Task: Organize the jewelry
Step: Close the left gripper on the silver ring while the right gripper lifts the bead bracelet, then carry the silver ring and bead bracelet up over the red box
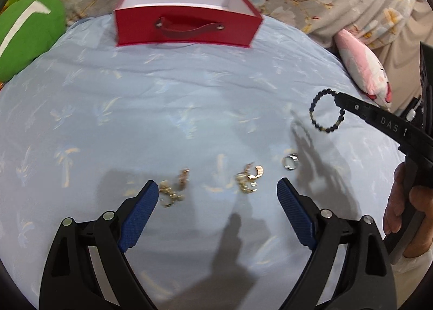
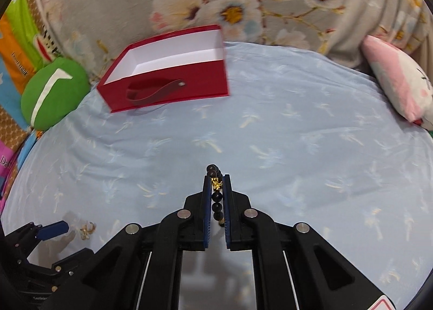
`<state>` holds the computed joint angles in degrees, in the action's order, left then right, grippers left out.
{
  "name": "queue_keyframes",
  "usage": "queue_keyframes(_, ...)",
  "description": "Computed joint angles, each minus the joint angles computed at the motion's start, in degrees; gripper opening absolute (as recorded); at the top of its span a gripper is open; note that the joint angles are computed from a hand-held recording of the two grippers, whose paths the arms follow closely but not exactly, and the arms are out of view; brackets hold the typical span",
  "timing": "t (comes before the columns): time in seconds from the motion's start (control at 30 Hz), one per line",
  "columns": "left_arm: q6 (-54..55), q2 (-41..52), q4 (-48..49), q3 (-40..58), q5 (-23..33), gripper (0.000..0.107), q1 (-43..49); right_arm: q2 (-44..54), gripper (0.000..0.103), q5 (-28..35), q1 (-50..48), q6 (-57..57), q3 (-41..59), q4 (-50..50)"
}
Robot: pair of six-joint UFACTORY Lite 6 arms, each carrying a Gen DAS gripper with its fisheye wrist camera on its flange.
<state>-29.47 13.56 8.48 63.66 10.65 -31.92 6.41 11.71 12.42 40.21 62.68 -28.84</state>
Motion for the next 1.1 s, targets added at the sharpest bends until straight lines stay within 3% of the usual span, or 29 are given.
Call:
queue_keyframes(0.33, -2.2, 22.0, 6.5, 27.7, 8.5, 0.085, -9.8, -16.5, 0.007, 2.9, -8.4, -14.6, -13.9, 13.3)
queue_keyframes(0.43, -0.1, 29.3, 4.4, 36.0, 12.4, 0.069, -10.6, -19.3, 0.007, 3.3, -11.4, -21.9, -16.4, 20.3)
queue_keyframes(0.5, -5.7, 31.1, 10.7, 38.4, 13.7, 0.068, -11.9, -20.8, 0.007, 3.3, -13.3, -27.3, -17.8, 25.4)
queue_keyframes(0.6, -10.3, 31.9, 16.0, 39.7, 15.7, 0.052, -13.3, -21.9, 0.007, 3.4, -15.3, -34.1, -19.0, 31.9)
queue_keyframes(0.73, -10.9, 31.4, 17.4, 39.3, 15.9, 0.019, -13.9, -22.2, 0.007, 3.2, -16.3, -40.9, -19.4, 38.7)
queue_keyframes(0.93, -8.6, 30.0, 14.0, 37.6, 14.6, 0.019, -13.3, -22.0, 0.007, 2.8, -15.0, -43.5, -19.5, 42.2)
queue_keyframes(1.1, -6.6, 21.8, 9.7, 30.3, 11.0, 0.019, -10.7, -23.1, 0.007, 3.3, -12.8, -42.8, -19.0, 42.3)
